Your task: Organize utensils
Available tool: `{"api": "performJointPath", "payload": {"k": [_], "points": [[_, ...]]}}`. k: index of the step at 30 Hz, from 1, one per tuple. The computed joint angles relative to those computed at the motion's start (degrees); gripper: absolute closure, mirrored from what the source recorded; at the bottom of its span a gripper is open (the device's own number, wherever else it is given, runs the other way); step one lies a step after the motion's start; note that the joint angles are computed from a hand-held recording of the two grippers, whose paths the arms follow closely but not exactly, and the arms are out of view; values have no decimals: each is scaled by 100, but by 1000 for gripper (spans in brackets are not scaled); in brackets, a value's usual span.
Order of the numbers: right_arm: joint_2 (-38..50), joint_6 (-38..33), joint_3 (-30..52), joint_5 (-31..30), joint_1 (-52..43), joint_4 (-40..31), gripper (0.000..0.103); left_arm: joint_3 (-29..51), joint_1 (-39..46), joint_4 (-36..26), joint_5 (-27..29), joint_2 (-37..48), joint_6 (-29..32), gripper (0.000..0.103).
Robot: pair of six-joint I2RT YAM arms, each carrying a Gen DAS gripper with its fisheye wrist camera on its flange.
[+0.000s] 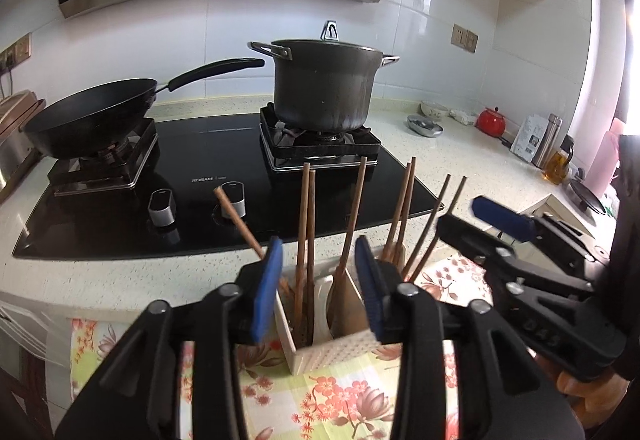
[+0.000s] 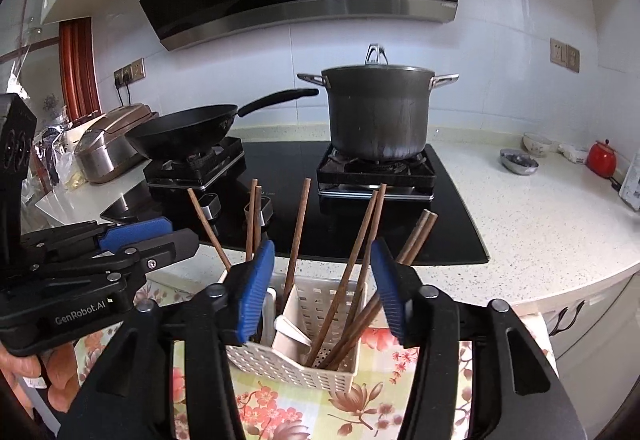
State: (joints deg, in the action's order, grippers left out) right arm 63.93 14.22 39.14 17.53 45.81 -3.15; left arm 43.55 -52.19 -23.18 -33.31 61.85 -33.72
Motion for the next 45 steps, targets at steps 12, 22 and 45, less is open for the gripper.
{"api": "performJointPath", "payload": {"k": [12, 22, 45], "points": [[-2521, 618, -2348, 872, 943, -77, 25, -1016, -2811, -1055, -2372, -173, -2966, 28], [-3760, 664, -3241, 1314, 1453, -220, 18, -1387, -3750, -1120, -2813, 715, -4691, 11], [-3111, 485, -2748, 528, 608, -271, 18, -1384, -3383, -1033, -2851, 205, -4027, 7]]}}
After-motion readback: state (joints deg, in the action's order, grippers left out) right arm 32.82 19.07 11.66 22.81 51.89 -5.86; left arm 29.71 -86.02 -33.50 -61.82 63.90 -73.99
